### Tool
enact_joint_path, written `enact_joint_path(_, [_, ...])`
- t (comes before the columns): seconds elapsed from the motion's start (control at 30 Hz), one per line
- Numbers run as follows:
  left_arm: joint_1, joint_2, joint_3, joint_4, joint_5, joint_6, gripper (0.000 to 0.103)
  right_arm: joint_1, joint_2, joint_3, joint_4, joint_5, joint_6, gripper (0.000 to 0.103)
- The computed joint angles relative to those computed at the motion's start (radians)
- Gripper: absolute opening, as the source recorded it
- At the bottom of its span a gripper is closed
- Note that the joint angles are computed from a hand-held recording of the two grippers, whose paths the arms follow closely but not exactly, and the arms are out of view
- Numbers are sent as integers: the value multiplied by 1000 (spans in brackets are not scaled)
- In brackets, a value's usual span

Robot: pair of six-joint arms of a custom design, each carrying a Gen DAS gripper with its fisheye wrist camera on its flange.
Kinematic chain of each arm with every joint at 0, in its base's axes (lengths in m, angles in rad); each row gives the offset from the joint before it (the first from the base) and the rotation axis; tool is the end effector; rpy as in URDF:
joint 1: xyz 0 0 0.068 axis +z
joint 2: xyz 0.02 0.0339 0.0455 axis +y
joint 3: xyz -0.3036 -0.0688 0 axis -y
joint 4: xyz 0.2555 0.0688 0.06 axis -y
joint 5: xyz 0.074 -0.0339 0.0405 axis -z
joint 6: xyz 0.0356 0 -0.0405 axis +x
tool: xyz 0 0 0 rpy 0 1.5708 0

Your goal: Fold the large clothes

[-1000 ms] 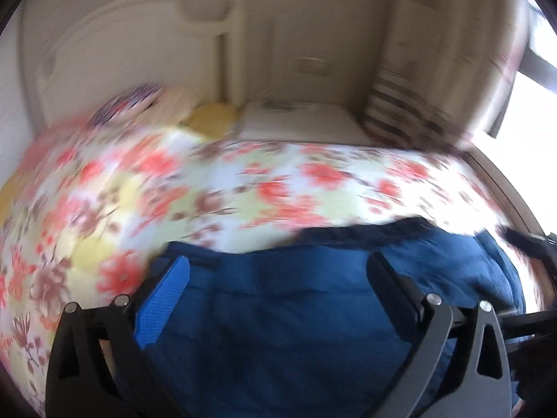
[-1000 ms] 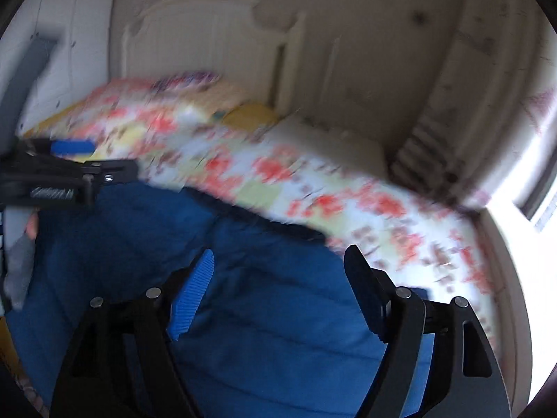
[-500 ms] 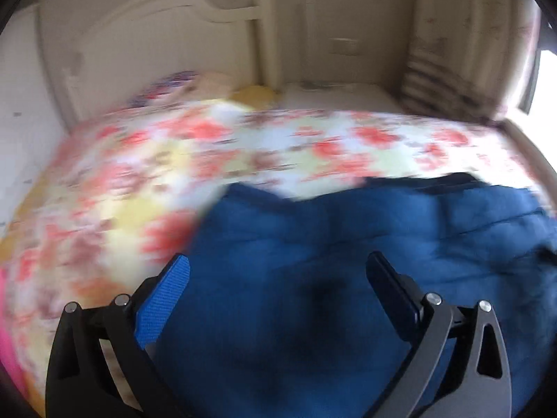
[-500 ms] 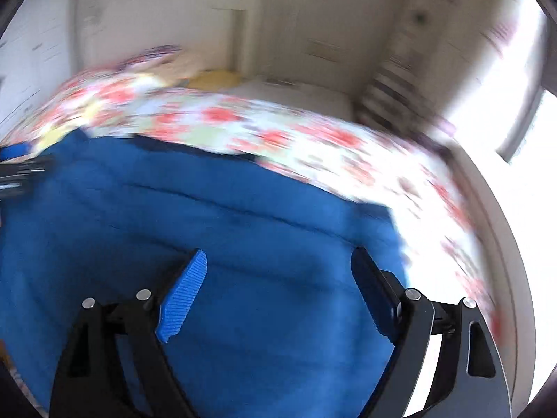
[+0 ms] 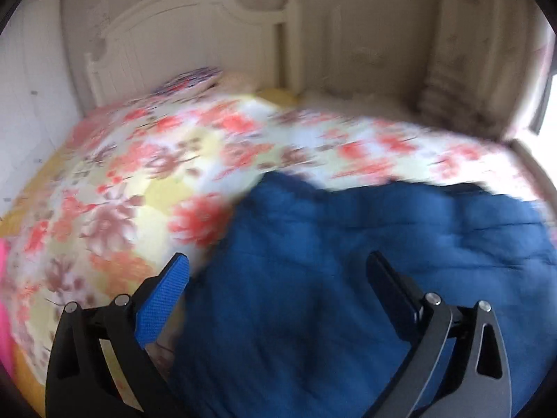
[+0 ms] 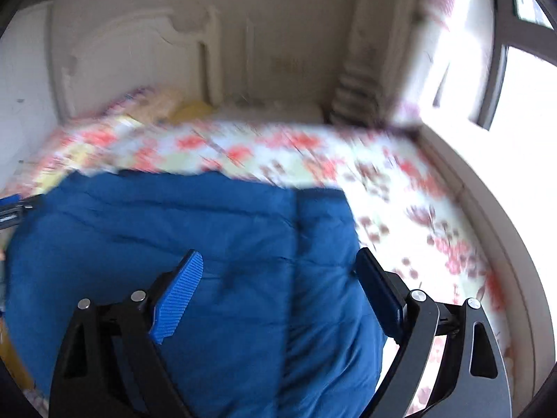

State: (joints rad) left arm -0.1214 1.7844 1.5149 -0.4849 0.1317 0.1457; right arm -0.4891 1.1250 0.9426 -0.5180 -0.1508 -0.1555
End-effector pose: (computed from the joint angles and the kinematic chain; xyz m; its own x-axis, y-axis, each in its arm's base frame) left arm 0.4225 -0.0563 0.3252 -0.6414 0.2232 -0.7340 0.3115 0.9501 0.0168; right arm 0.2097 -0.1056 0.3297 -0.6183 0.1556 -0.7704 0.2706 0.9624 -0.0228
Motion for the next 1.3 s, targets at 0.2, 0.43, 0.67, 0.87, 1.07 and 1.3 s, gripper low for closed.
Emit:
enact_joint_path(0.2, [-171, -108, -197, 85, -41, 100, 101, 257, -55, -57, -46, 49, -63, 87])
enact_joint_path(0.43, [-166, -37, -183, 76, 3, 88, 101, 262, 1, -96, -11, 37, -53, 91])
enact_joint_path(0.67, [-174, -47, -209, 96, -14, 89, 101, 188, -51, -88, -63, 58, -55, 91])
enact_joint_path(0.87, [-170, -45, -209, 99, -4, 87, 101, -86, -76, -173, -37, -176, -119, 91])
enact_joint_path(1.07, [-146, -91, -223, 55, 9, 69, 101, -13, -118, -159, -69, -55, -79, 91])
enact_joint_path(1.3, [-84, -316, -387, 51, 116, 148, 101, 175, -349, -207, -110, -63, -13, 91])
